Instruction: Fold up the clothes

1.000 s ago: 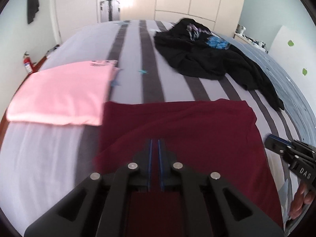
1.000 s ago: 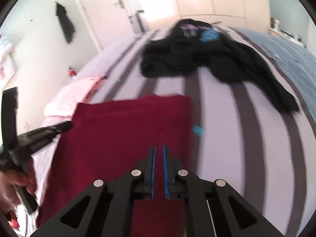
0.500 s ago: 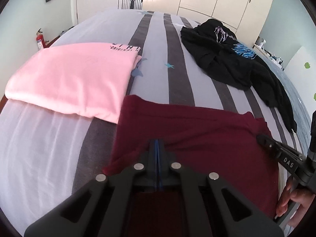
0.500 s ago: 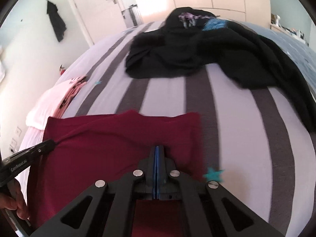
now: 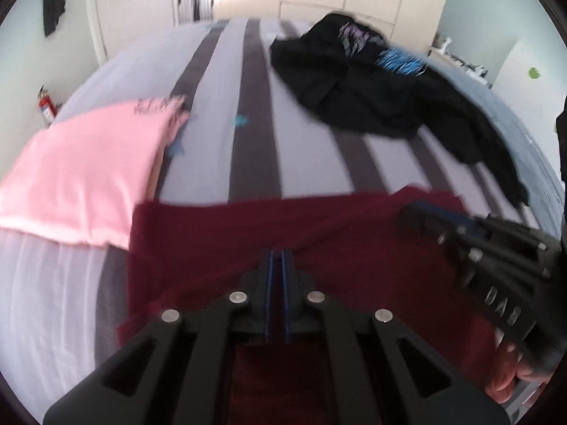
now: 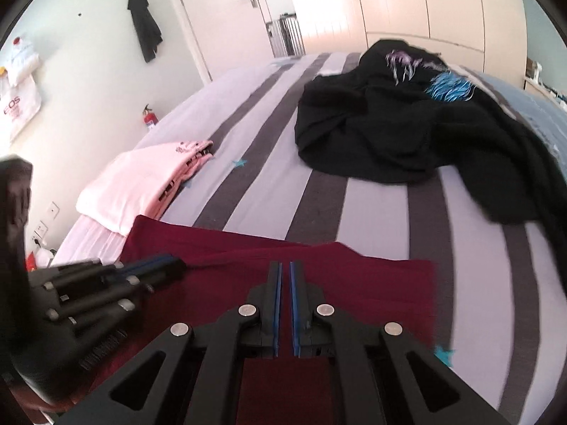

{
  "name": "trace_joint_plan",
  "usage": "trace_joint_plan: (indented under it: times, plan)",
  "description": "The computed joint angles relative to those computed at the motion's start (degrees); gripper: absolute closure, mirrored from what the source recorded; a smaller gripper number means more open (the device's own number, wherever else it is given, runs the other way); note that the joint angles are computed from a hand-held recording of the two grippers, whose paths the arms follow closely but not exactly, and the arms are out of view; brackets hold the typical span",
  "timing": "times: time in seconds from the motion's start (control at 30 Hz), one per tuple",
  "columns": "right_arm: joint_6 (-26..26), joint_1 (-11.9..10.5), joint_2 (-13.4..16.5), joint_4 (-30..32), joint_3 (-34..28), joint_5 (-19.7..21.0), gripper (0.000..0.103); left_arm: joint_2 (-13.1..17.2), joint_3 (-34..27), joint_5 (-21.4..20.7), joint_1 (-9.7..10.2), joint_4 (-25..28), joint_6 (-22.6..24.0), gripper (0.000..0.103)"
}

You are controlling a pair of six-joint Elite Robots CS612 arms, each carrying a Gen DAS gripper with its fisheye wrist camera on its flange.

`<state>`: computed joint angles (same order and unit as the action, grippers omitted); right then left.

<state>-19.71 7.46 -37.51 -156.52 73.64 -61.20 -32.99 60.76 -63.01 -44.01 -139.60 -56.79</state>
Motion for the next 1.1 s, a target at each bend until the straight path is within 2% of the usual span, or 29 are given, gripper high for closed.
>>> trace_joint_plan:
  times: [0.1, 0.23, 0.4, 0.47, 0.57, 0.6, 0.87, 0.97, 1.1]
  plan:
    - [2.56, -0.11, 1.85, 3.97, -2.96, -0.23, 0.103, -0.12, 0.64, -0.17, 0.17, -0.92, 0.45, 0.101]
    - [-0.53, 0.02, 1.93, 3.17, -3.27, -1.07, 0.103, -0.99, 1.55, 0.43, 0.22, -0.40, -0.08, 0.101]
    - [1.90, -0.84, -0.15, -3.34, 0.01, -2.51, 0.100, -3.67, 3.56, 5.33, -0.75, 8.76, -2.77, 0.101]
    - [0.04, -1.17, -1.25, -4.80, 1.98, -3.19, 0.100, -4.38, 5.06, 5.32, -0.88, 8.30, -3.19, 0.101]
    - [-1.05, -1.36, -1.42, -2.12, 2.89, -4.96, 0.100, -4.26, 5.58, 5.15, -0.76, 9.02, -3.36, 0.101]
    - [-1.24, -1.34, -1.22, -1.67, 2.97, -6.04, 0.103, -4.31, 5.91, 5.19, -0.72, 8.67, -3.38, 0.101]
    - [0.30, -1.68, -1.35, -3.59, 3.92, -6.63, 0.103, -4.76, 7.03, 4.51, -0.28, 7.47, -5.14, 0.095]
    - [1.69, -1.97, -1.12, -3.75, 3.28, -7.04, 0.103, -5.74, 8.10, 5.42, -0.40, 8.16, -7.12, 0.095]
    - [1.58, -2.15, -1.69, -4.19, 3.72, -7.55, 0.103, -8.33, 11.92, 6.03, -1.17, 5.49, -10.42, 0.095]
